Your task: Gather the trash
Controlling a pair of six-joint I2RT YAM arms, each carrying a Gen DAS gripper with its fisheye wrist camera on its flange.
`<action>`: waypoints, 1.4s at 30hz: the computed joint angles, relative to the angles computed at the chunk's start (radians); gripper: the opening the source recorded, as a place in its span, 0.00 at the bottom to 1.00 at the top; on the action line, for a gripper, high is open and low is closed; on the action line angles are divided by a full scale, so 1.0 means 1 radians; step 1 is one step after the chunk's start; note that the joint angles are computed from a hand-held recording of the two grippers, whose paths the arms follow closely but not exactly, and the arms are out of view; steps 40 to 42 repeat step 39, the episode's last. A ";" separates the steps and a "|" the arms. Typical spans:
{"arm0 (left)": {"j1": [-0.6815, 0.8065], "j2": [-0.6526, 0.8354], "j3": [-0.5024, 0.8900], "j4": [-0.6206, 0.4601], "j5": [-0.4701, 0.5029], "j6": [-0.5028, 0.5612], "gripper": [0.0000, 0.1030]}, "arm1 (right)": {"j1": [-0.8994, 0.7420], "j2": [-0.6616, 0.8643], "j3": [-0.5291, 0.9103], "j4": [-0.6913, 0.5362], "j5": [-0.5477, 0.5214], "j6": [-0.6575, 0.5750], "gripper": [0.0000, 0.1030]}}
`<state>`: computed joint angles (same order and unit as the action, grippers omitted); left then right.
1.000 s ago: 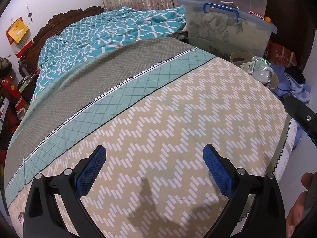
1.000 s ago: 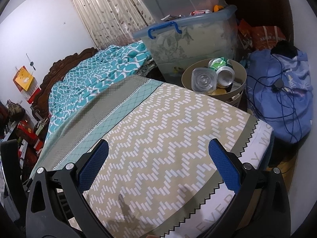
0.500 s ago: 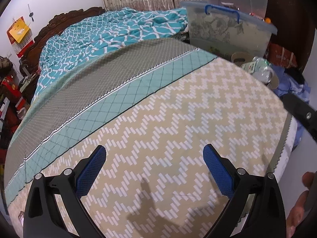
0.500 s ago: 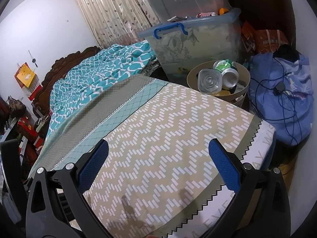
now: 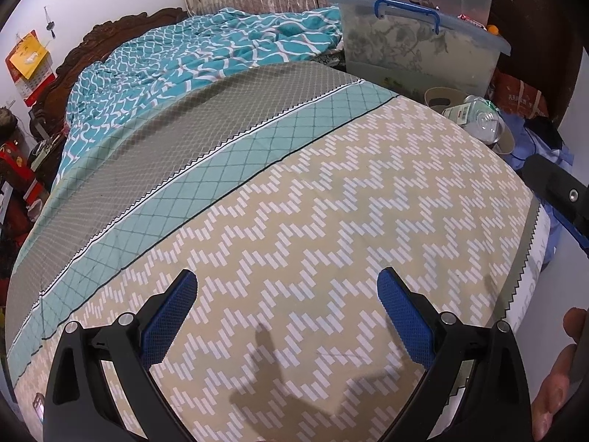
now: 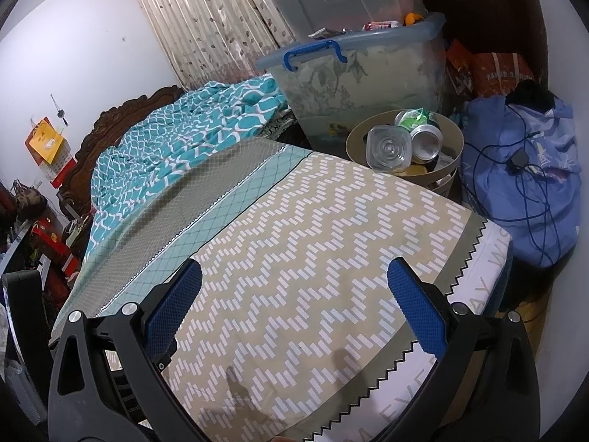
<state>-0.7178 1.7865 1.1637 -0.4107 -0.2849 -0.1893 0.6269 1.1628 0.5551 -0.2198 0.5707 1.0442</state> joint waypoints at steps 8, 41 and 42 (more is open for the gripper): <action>-0.009 0.018 0.008 -0.003 0.000 -0.002 0.92 | -0.010 0.002 -0.016 0.018 -0.013 0.005 0.97; -0.043 -0.074 -0.086 0.123 -0.048 0.032 0.92 | -0.007 0.021 -0.027 0.037 -0.008 0.019 0.97; -0.043 -0.074 -0.086 0.123 -0.048 0.032 0.92 | -0.007 0.021 -0.027 0.037 -0.008 0.019 0.97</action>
